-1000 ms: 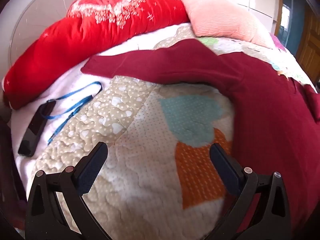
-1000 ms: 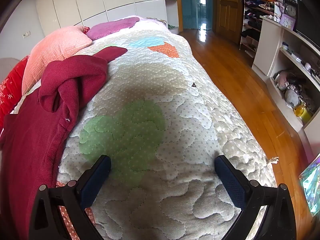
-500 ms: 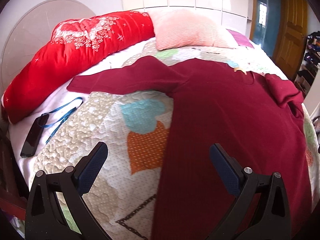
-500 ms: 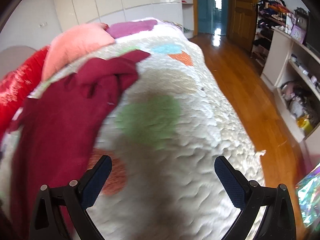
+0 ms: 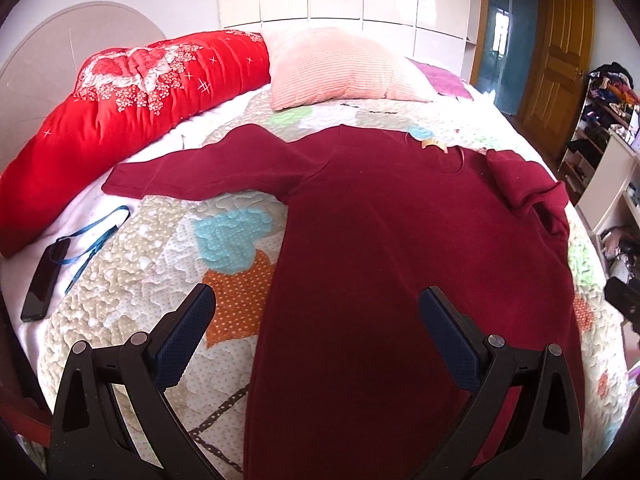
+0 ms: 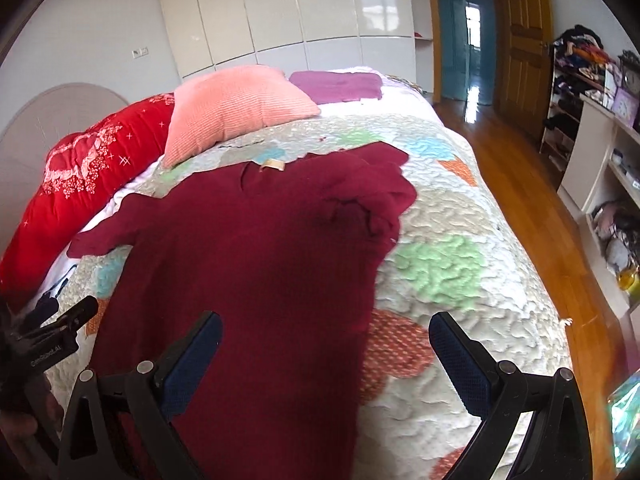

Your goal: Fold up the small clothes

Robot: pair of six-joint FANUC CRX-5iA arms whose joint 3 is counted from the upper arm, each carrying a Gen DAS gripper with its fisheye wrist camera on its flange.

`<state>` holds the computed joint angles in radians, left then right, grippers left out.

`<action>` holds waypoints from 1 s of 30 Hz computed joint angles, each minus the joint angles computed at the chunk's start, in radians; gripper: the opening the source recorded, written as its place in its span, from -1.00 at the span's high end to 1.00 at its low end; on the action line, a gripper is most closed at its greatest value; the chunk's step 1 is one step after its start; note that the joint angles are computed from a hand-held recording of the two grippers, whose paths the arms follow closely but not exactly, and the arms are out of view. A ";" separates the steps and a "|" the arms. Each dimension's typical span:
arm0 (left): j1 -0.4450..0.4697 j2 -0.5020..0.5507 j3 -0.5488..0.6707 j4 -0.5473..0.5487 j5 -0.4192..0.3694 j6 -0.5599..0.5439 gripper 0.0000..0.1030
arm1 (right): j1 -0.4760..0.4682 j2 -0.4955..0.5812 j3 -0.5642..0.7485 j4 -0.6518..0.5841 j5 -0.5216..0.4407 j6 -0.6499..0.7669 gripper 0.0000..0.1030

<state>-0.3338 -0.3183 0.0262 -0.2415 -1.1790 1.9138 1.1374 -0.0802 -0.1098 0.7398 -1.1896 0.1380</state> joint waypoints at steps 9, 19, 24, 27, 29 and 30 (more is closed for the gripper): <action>0.038 0.012 -0.021 0.081 0.021 -0.034 -0.98 | -0.008 0.067 0.066 -0.001 0.006 0.039 -0.99; 0.053 0.033 -0.017 0.083 0.024 -0.041 -0.98 | -0.036 0.120 0.113 -0.021 0.035 0.090 -0.99; 0.057 0.047 -0.013 0.073 0.032 -0.036 -0.98 | -0.047 0.147 0.119 0.006 0.055 0.065 -0.99; 0.058 0.058 -0.009 0.060 0.030 -0.034 -0.98 | -0.059 0.160 0.129 -0.015 0.077 0.069 -0.99; 0.063 0.064 -0.009 0.063 0.033 -0.036 -0.98 | -0.069 0.171 0.145 -0.053 0.096 0.096 -0.99; 0.068 0.066 -0.010 0.068 0.033 -0.039 -0.98 | -0.070 0.179 0.152 -0.060 0.094 0.102 -0.99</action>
<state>-0.2660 -0.2522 0.0163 -0.1733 -1.1456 1.8747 1.0670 0.0985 0.0421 0.6801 -1.0957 0.2404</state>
